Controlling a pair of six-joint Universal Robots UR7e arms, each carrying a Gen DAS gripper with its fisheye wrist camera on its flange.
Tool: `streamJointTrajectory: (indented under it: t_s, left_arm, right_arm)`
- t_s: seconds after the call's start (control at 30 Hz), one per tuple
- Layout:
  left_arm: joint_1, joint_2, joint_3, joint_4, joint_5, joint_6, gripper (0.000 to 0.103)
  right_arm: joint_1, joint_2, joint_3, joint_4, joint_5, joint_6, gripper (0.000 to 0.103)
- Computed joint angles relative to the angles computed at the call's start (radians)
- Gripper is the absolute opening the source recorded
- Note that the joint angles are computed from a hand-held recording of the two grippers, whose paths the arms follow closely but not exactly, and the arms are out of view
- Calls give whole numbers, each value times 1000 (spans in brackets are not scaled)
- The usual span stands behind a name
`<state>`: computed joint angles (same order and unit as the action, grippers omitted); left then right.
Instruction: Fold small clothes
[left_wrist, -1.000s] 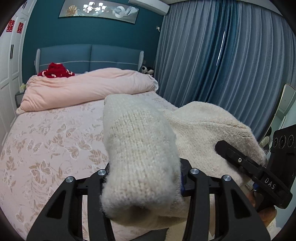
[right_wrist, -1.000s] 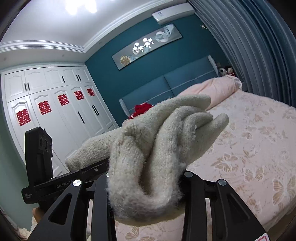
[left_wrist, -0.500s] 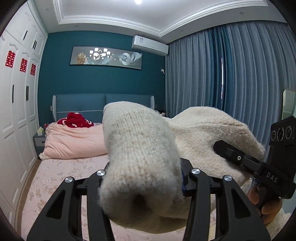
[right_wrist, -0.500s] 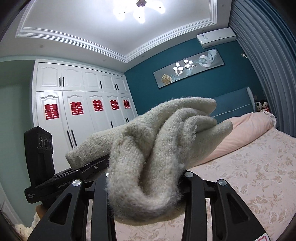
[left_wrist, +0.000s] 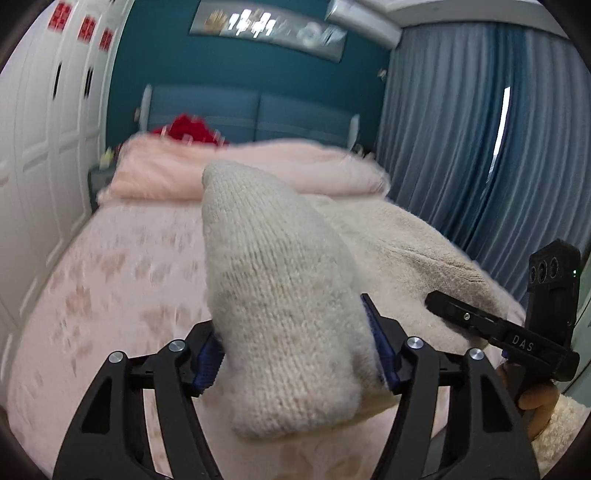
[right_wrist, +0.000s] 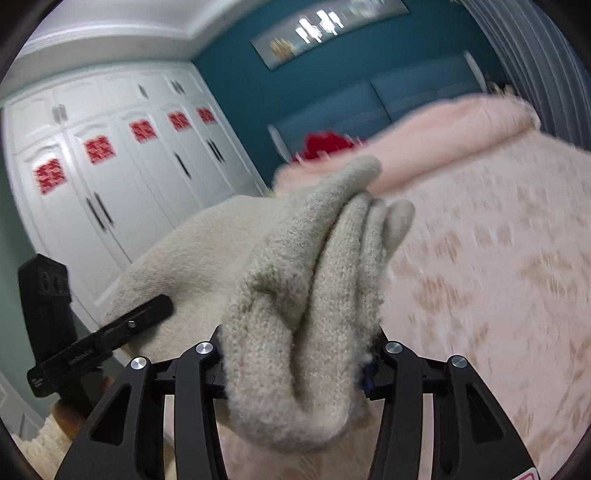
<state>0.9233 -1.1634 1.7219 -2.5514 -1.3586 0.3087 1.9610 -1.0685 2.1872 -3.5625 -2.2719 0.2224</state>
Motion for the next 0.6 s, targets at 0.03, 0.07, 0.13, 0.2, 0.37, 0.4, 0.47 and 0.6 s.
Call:
streamJointTrajectory:
  t_s: [0.03, 0.07, 0.13, 0.2, 0.37, 0.4, 0.47, 0.6]
  left_arm:
    - [34, 14, 30, 46, 42, -43, 64]
    - [59, 22, 63, 76, 107, -81, 63]
    - [104, 15, 117, 97, 155, -142, 62]
    - [137, -6, 137, 100, 116, -195, 64]
    - [172, 37, 81, 48, 19, -287, 91]
    - [175, 62, 59, 48, 11, -293, 92]
    - [174, 107, 33, 55, 36, -309, 92]
    - [201, 193, -43, 150, 25, -350, 79]
  right_arm:
    - [-32, 1, 51, 36, -14, 91, 47]
    - [-50, -1, 98, 30, -8, 140, 47]
    - [-55, -6, 152, -3, -13, 160, 47]
    - [-49, -22, 151, 11, -31, 142, 53]
    - [-113, 0, 55, 80, 66, 119, 81]
    - [-137, 16, 29, 124, 78, 123, 82]
    - [-175, 52, -31, 223, 79, 157, 82]
    - [-234, 97, -50, 192, 198, 179, 49]
